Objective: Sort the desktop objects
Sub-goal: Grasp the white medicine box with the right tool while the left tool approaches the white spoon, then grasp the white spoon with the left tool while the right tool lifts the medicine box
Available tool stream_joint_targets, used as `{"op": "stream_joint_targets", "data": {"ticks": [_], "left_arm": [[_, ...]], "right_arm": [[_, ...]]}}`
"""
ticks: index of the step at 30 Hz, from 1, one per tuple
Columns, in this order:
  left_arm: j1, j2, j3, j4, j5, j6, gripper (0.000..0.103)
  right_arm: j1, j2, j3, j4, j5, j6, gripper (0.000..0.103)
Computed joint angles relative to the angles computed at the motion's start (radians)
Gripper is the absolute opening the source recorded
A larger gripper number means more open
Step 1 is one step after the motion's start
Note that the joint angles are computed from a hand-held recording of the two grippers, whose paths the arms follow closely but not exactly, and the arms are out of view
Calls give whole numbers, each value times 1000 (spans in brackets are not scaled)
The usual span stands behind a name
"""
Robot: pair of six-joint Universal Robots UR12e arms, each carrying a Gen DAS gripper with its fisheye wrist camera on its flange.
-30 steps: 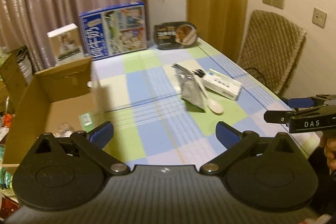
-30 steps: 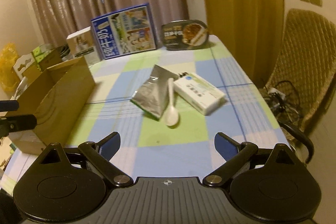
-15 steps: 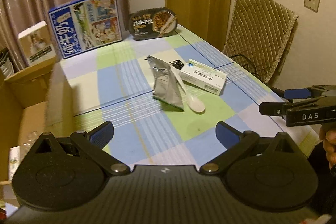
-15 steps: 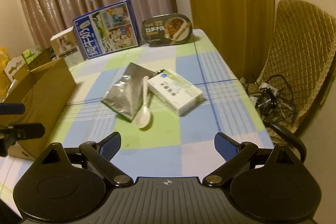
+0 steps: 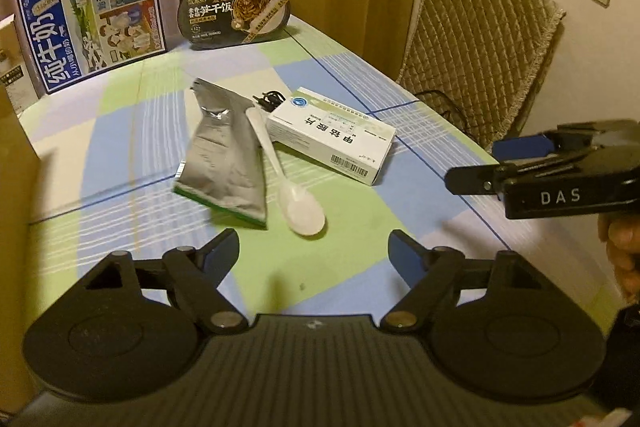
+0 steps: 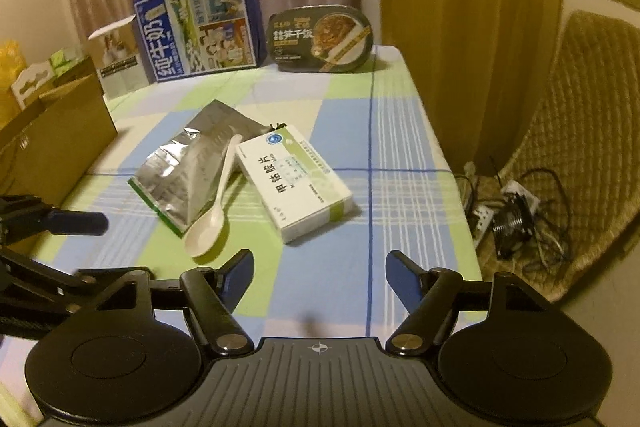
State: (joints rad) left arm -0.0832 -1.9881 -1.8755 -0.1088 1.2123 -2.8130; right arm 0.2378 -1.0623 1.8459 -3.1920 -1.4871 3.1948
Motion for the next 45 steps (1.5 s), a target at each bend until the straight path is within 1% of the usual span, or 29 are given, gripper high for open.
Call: {"op": "stream_joint_targets", "data": {"ticks": [2, 6, 9, 12, 14, 17, 19, 21, 23, 24, 25, 26, 31, 36, 40, 45], "left_arm": [[-12, -23, 5, 36, 18, -33, 78], [-27, -60, 29, 56, 47, -88, 78], [-35, -86, 49, 74, 60, -124, 78], [-43, -107, 69, 86, 81, -145, 72], [-48, -119, 80, 90, 94, -143, 69], [-56, -136, 93, 101, 115, -107, 64], [-60, -144, 98, 104, 127, -91, 56], [-60, -149, 100, 102, 129, -83, 50], [-58, -151, 99, 108, 119, -84, 47], [-56, -151, 100, 103, 110, -89, 43], [-54, -150, 100, 97, 103, -93, 35], [-53, -148, 100, 91, 102, -91, 33], [-35, -129, 92, 41, 69, -75, 31], [-19, -110, 67, 29, 53, -61, 29], [-11, -100, 54, 30, 45, -56, 29], [-4, -89, 46, 13, 35, -41, 29]], "right_arm": [[-9, 13, -14, 2, 30, -27, 71], [-25, 41, -42, 4, 89, -99, 72], [-30, 63, -65, 15, 93, -144, 72], [-38, 83, -83, 20, 106, -163, 72], [-42, 93, -92, 18, 110, -176, 72], [-47, 107, -104, 10, 126, -183, 72], [-47, 116, -113, 7, 130, -192, 72], [-48, 124, -122, 3, 146, -195, 72], [-47, 131, -130, -2, 151, -202, 72], [-45, 135, -135, -6, 152, -203, 71], [-45, 139, -140, -10, 154, -203, 71], [-43, 142, -145, -10, 156, -204, 71], [-39, 161, -175, -7, 171, -222, 72], [-31, 181, -209, 26, 184, -240, 72], [-18, 186, -223, 57, 156, -267, 70], [-8, 164, -199, 64, 130, -210, 69]]}}
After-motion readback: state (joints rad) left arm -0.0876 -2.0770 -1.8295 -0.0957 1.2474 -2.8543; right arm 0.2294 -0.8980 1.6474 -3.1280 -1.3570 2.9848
